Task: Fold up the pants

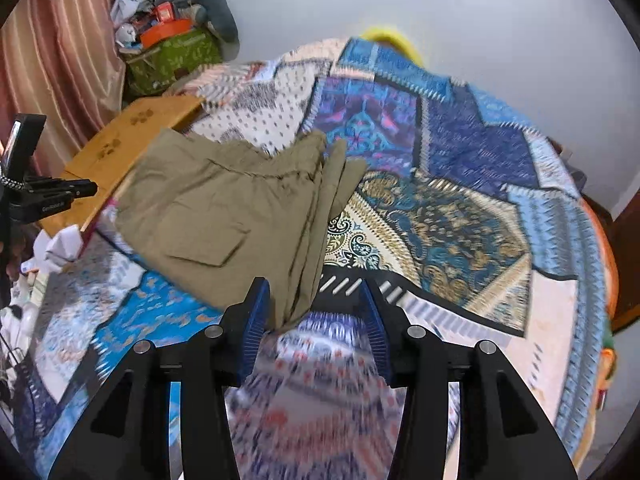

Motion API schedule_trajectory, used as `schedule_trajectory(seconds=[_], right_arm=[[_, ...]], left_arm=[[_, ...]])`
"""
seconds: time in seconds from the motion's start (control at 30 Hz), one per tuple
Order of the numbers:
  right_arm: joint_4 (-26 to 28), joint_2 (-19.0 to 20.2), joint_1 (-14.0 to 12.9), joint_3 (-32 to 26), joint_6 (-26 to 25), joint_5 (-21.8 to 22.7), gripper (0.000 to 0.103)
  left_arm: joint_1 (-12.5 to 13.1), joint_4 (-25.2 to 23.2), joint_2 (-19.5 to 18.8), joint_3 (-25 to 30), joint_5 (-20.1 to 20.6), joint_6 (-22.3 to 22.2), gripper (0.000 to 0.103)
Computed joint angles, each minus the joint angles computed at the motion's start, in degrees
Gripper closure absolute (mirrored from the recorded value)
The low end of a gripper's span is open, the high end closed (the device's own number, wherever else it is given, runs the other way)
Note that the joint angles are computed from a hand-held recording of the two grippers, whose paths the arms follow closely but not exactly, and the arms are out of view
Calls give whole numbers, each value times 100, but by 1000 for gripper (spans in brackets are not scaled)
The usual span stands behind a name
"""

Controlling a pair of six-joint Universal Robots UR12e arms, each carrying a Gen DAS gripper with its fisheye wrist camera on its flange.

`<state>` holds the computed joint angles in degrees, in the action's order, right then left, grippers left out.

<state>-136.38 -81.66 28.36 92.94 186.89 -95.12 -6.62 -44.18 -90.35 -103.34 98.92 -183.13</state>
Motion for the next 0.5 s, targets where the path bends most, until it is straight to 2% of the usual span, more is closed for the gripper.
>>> schedule_trajectory(seconds=[0.2,0.4,0.5], right_arm=[[-551,-464,202,103,-60,-214,60],[-1495,-898,505,218,-108,-451,60],[-2069,-1101,684,327,-120,-491,60]], left_arm=[[-223,464,687,-81,-224,-158,91],[-571,1209,1403,-252,-330,-208,91],[-789,1540,1694,-346,-252,-278,91]])
